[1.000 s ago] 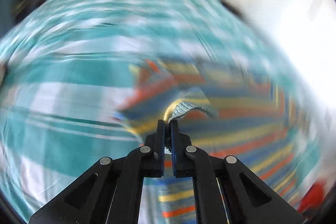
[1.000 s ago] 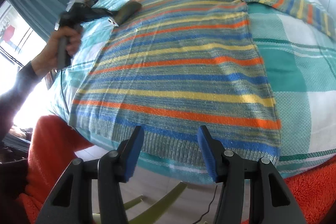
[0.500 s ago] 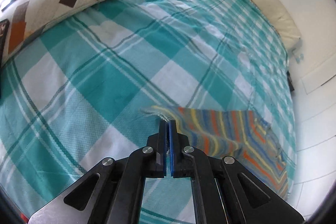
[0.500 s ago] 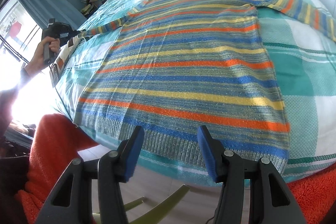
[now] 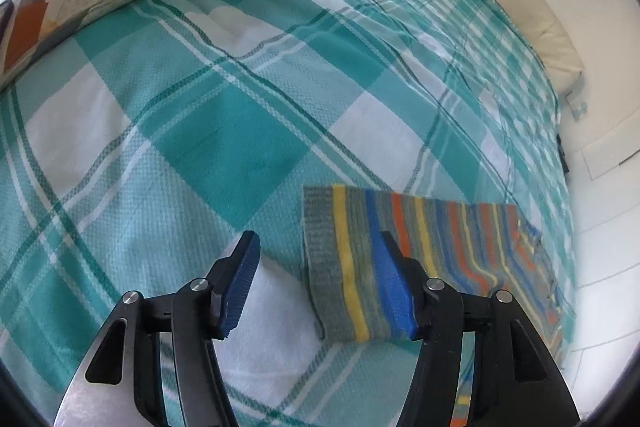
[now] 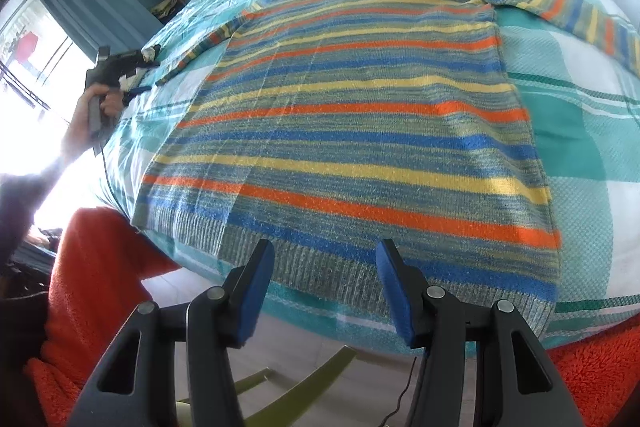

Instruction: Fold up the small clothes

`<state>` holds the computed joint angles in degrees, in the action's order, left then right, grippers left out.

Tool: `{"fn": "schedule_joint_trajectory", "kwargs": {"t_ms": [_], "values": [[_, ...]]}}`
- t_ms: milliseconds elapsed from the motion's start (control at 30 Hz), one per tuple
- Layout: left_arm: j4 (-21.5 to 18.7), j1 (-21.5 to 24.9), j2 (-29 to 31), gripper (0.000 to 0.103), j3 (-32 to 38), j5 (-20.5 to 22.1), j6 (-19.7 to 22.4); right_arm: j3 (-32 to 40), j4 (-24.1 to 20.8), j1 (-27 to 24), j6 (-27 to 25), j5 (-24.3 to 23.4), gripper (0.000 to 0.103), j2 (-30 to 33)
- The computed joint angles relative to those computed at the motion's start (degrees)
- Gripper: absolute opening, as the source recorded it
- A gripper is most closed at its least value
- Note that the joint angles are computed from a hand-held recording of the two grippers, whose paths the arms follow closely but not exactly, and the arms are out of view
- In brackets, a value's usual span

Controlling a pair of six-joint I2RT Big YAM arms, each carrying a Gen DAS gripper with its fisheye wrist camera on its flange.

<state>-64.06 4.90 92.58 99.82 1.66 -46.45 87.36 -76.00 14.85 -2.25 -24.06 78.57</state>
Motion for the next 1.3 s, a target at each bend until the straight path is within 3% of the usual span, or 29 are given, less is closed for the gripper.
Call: {"fn": "schedule_joint_trajectory", "kwargs": {"t_ms": [67,100,133,167,267,367,467,533,600,700,767,833,867,900,1000,1133,1233,1300], "values": [[-0.99,0.72,3.42,0.060,2.76,2.42,0.74,-0.02,-0.21,0.56,-0.25,0.89,0.053,-0.06],[-1.08,0.68,4.80,0.040,3.73,2.98,1.53,0.02,-0.39,0.84,-0.33,1.30,0.053,0.00],[-1.86,0.35,6.03,0.004,5.03,2.88,3.43,0.07,-0.51,1.02,-0.36,1.60,0.053,0.08],[-3.17,0.08,7.26,0.002,6.72,3.41,5.63,0.11,-0.59,1.30,-0.29,2.00,0.053,0.19],[-2.59,-1.54,7.45,0.002,9.50,-6.23,10.21,0.25,-0.69,2.08,-0.22,2.89,0.053,0.43],[-4.17,-0.38,8.53,0.003,10.77,-7.65,9.29,0.44,-0.91,2.68,-0.48,3.16,0.053,0.76],[-6.54,-0.18,8.41,0.017,10.22,-5.51,10.29,0.75,-1.27,3.17,-1.24,2.91,0.053,1.16],[-3.60,-0.18,4.38,0.048,5.43,-4.11,8.28,0.72,-1.34,3.17,-1.36,2.24,0.053,1.09],[1.77,-0.18,-1.55,0.053,-1.85,-2.32,5.08,0.45,-1.18,3.12,-1.56,2.04,0.053,0.90],[3.42,-0.65,-4.54,0.053,-6.17,0.85,3.84,0.16,-1.18,2.97,-1.58,1.57,0.053,0.92],[3.33,-1.35,-3.83,0.052,-6.50,2.64,3.82,0.17,-1.29,3.01,-1.44,1.32,0.053,1.07],[3.43,-2.13,-2.55,0.051,-5.67,0.99,3.40,0.26,-1.39,3.05,-1.27,1.09,0.053,1.18],[4.68,-2.26,-2.15,0.045,-5.81,0.70,2.39,0.31,-1.46,3.03,-1.26,0.98,0.053,1.17],[5.09,-2.28,-1.54,0.004,-5.59,0.54,1.69,0.30,-1.46,3.08,-1.12,1.01,0.053,1.10],[1.05,-2.65,-0.26,0.001,-3.09,-0.47,2.49,0.24,-1.14,3.18,-0.45,1.03,0.053,0.82],[-6.58,-3.16,0.06,0.001,-0.52,-4.50,9.83,-0.07,-0.39,3.17,-0.43,1.40,0.053,0.07],[-8.08,-2.16,0.57,0.001,-0.41,-3.58,10.66,-0.01,-0.86,3.10,-0.45,1.00,0.053,0.55],[-10.00,-3.07,1.84,0.001,1.38,-6.01,11.62,0.11,-0.98,3.08,-0.34,0.74,0.053,0.69]]}}
